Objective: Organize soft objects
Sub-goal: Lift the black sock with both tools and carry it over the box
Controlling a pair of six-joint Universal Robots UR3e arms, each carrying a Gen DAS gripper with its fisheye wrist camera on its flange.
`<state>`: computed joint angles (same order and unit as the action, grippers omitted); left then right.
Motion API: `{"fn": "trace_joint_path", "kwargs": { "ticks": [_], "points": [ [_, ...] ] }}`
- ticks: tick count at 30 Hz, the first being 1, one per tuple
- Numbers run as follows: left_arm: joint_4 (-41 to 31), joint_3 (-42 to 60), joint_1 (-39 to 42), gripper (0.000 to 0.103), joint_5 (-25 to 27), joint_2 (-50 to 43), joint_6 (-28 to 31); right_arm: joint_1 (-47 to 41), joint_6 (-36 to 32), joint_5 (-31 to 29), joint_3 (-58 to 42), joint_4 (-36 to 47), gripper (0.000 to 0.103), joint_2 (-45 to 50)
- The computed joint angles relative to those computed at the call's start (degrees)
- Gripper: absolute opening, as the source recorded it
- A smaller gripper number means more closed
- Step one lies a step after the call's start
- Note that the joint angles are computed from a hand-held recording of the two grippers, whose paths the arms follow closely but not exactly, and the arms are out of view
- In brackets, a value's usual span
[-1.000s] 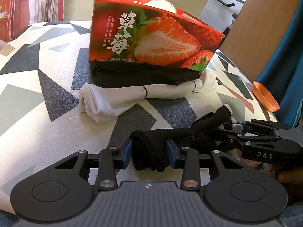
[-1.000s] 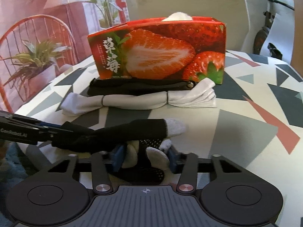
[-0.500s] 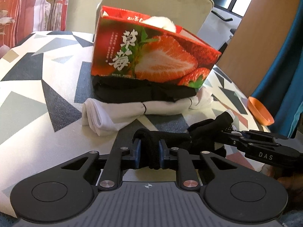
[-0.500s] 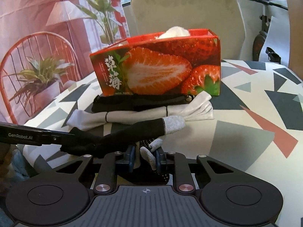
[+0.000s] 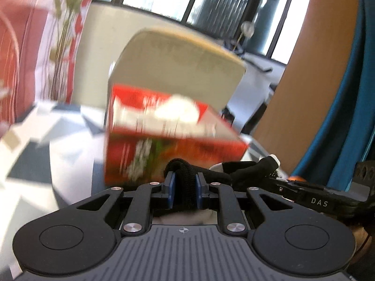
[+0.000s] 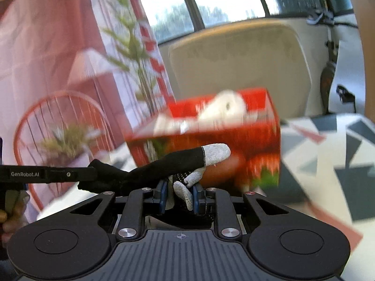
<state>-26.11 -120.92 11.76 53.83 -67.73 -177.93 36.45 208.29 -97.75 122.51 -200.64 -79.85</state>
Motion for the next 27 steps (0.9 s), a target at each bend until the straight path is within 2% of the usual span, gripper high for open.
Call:
{"fn": "trace_joint_path", "kwargs": {
  "ticks": [5, 9, 12, 15, 21, 27],
  "points": [
    [2.3, 12.1, -3.3, 0.019, 2.6, -9.8, -3.8, -6.0, -1.1, 4.9, -6.1, 4.2, 0.019, -1.6],
    [0.5, 23.6, -4.8, 0.019, 5.2, -17.7, -2.5, -10.6, -4.3, 9.4, -14.0, 10.1, 0.019, 0.0],
    [0.4, 32.3, -6.6, 0.018, 8.7, -24.4, -2.4, -12.6, -7.3, 11.0, -22.0, 13.5, 0.019, 3.9],
    [2.3, 37.4, -8.4, 0.014, 12.9, -29.7, -2.7, -14.3, -7.9, 12.1, -29.8, 16.8, 0.019, 8.5],
    [0.1, 46.8, -12.3, 0.013, 19.7, -39.5, -3.6, -16.0, -9.7, 12.2, -45.1, 25.9, 0.019, 18.4],
    [-5.4, 54.6, -13.4, 0.013, 21.7, -48.1, -1.4, -17.5, -9.8, 13.2, -50.2, 28.1, 0.019, 26.2]
  ]
}}
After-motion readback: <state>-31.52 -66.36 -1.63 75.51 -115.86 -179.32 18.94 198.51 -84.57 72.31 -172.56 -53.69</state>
